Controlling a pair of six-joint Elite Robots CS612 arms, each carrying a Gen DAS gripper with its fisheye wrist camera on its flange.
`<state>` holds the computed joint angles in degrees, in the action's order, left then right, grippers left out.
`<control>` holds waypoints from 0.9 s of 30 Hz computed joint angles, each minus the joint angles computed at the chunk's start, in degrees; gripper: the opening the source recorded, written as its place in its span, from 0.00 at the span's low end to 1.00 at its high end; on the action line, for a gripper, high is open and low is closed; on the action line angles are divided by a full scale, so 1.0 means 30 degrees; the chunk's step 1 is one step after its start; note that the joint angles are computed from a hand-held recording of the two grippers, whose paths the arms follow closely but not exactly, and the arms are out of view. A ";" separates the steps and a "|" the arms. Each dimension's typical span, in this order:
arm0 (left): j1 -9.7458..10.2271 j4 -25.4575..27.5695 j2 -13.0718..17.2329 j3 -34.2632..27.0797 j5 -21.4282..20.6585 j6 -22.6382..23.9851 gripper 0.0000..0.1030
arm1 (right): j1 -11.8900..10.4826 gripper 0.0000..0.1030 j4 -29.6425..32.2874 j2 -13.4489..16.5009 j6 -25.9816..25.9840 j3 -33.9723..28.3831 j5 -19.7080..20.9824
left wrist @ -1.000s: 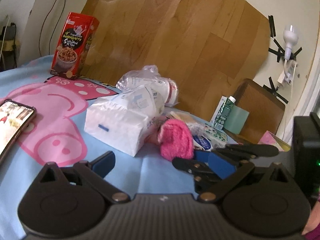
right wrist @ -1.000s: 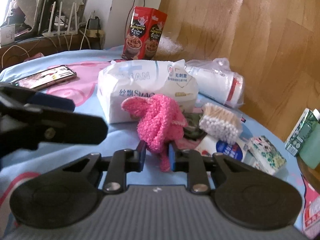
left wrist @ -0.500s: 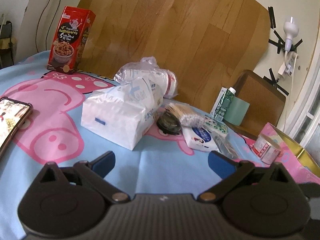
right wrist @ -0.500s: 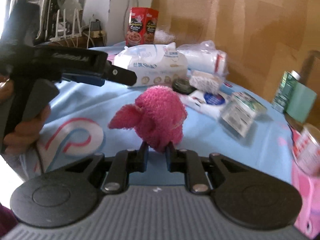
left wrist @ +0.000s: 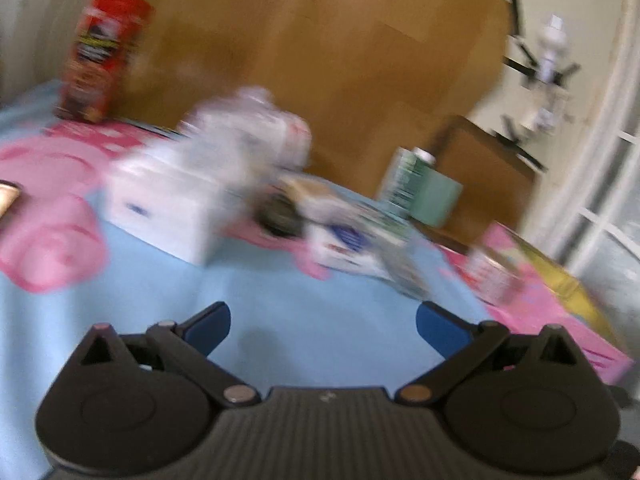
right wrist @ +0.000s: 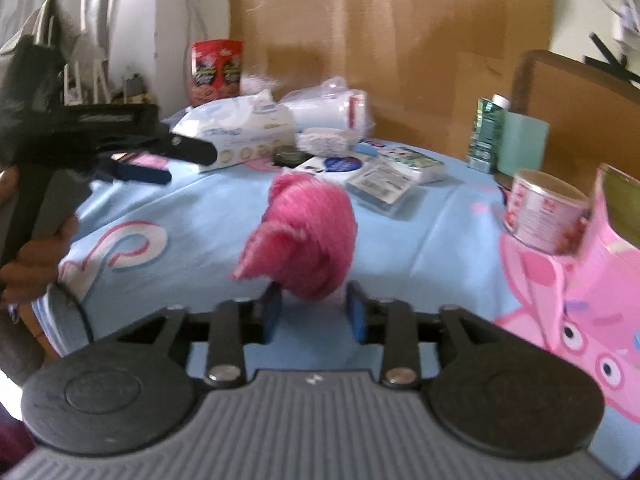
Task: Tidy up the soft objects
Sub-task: 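Grasp the pink fuzzy sock with the right tool and lift it, then drop the pink sock into the pink tin box with the right tool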
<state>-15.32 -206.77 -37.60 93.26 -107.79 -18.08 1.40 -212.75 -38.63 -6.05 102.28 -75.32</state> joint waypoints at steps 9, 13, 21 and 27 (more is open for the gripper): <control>-0.0241 0.2621 -0.0336 -0.0303 -0.4602 0.1220 1.00 | -0.0292 0.54 -0.1075 0.0116 0.0800 0.0412 0.0532; -0.0497 0.3897 -0.0372 -0.0519 -0.5248 0.1605 0.99 | -0.0349 0.56 -0.1303 0.0191 0.0922 0.0461 0.0680; -0.1320 0.6771 -0.0504 -0.1084 -0.5443 0.3618 0.66 | -0.0694 0.34 -0.2338 0.0419 0.1931 0.0598 0.1073; -0.2127 0.6506 -0.0637 -0.1899 -0.5756 0.5038 0.65 | -0.1032 0.34 -0.6123 0.0701 0.3845 0.0983 -0.0769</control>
